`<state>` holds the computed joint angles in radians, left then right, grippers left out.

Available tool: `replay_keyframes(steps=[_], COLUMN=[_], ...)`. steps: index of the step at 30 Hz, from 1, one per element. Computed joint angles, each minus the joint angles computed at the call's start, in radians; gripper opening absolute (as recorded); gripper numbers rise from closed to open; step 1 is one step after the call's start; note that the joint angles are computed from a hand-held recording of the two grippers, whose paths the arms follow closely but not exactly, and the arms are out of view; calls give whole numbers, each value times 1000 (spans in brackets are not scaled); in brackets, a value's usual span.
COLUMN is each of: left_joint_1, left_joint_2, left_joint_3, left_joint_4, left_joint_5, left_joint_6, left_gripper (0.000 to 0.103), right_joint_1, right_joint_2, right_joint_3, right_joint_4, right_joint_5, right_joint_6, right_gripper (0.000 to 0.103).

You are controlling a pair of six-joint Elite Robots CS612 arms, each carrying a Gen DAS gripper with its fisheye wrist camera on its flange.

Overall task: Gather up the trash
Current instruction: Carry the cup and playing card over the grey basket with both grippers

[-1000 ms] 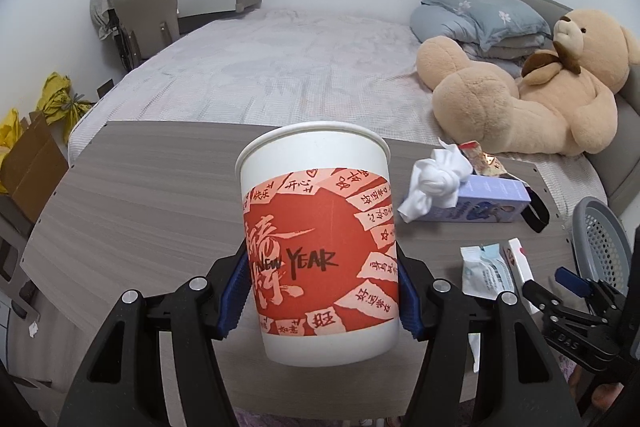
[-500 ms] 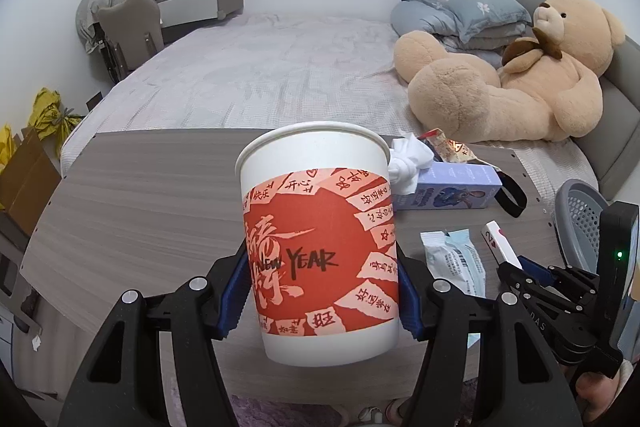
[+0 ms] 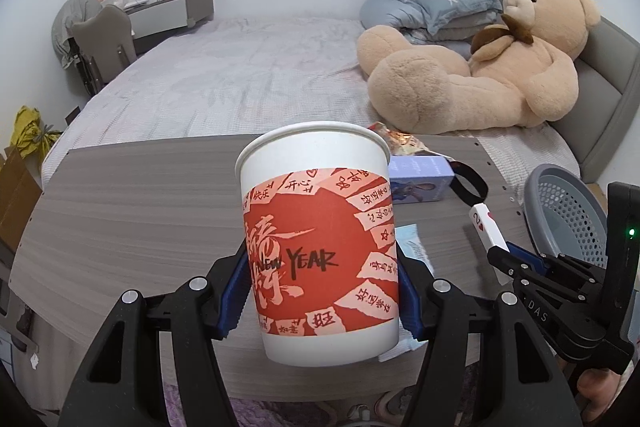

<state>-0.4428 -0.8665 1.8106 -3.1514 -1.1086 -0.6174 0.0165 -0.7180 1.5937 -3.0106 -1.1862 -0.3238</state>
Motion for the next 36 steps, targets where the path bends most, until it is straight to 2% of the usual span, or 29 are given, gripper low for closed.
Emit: replay_keyframes(steps=[18, 36], left_joint_1=[-43, -95], left_joint_2=[55, 129], left_joint_3=[-110, -262], left_joint_4=[9, 84], left_joint_5=[-76, -136], left_joint_6=[117, 217], left_gripper=[60, 60], right_joint_1=[-66, -174], right_joint_2=[-27, -33], right_joint_3=[32, 48], right_joint_4=[-53, -106], right_joint_5=[3, -2], right_joint_6=[78, 183], right_gripper=[16, 16])
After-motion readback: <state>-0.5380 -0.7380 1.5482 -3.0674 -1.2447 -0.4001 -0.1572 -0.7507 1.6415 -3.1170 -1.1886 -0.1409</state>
